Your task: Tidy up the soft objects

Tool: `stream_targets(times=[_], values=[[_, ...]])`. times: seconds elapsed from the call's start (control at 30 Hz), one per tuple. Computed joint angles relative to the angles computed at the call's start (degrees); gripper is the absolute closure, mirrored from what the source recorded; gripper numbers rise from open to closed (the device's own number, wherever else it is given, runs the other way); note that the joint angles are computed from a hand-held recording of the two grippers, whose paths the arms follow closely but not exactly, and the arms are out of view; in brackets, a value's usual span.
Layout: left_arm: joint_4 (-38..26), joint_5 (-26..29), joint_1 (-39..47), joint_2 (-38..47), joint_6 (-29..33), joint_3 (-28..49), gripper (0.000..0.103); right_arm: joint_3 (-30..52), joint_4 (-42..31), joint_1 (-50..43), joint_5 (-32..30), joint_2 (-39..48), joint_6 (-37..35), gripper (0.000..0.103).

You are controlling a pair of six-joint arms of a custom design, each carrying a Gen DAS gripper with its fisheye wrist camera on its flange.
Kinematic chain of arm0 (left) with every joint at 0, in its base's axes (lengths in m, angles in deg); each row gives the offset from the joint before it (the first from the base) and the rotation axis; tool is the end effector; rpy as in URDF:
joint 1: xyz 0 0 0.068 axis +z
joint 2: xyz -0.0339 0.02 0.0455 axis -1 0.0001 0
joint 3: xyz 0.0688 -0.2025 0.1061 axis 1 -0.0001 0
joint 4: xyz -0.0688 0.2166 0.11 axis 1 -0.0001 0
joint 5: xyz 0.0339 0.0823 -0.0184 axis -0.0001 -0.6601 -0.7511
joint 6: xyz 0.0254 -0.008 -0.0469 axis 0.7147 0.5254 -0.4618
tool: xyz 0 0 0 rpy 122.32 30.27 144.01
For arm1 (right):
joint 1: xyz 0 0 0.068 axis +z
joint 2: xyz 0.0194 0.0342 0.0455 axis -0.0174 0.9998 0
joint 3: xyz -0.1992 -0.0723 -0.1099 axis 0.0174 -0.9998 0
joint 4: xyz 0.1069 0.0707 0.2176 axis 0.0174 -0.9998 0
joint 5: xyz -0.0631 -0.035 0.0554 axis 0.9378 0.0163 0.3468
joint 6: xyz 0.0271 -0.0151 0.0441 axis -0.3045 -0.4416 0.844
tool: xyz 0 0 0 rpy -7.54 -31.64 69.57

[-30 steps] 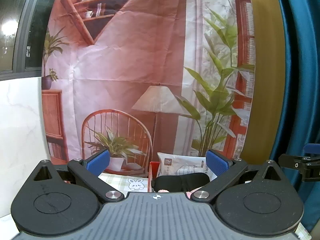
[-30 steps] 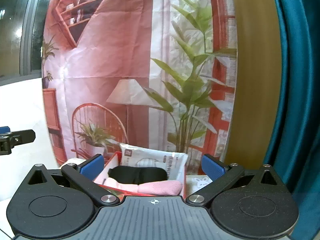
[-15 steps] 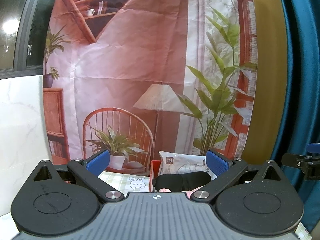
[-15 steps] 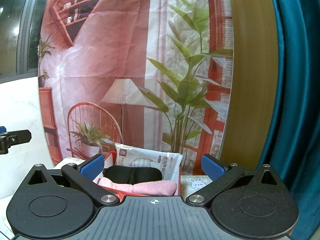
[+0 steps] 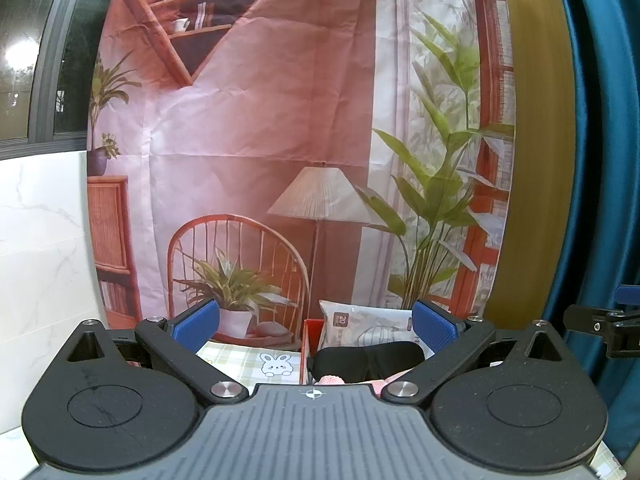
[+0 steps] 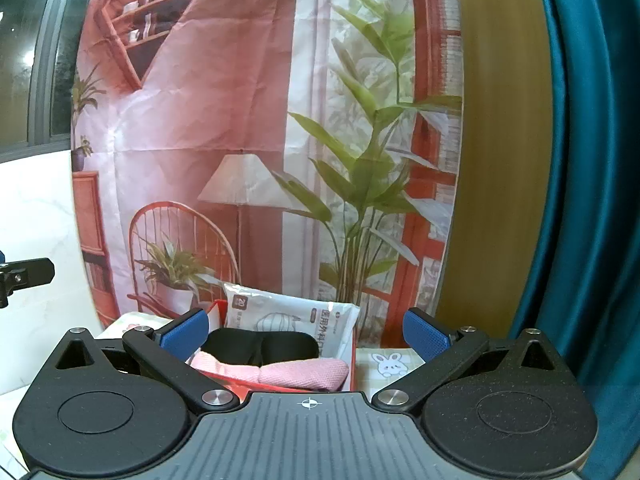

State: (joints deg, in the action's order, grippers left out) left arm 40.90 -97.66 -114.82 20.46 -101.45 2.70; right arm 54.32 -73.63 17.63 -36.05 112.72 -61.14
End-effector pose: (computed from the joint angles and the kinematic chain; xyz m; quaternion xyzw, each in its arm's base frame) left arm 0.1917 -0.0577 0.2925 -0.1872 0.7489 0.1602 0.6152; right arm 0.3196 0.1143 0.3224 -0.1785 0.8065 0.1657 0.5388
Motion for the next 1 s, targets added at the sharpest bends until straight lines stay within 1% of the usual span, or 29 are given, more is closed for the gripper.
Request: stream_targets(times=[0.77,1.0], values=[[-0.27,0.42,0.45,-0.71,0.39,-0.36,0.000,-0.46,0.23,-0.95,-0.65,0.22,-0.34,0.000],[0.94,0.55,0.34,-1.30,1.13,-1.24,0.000,-1.15,0.78,-1.35,-0.99,0.19,-0.46,0.000]])
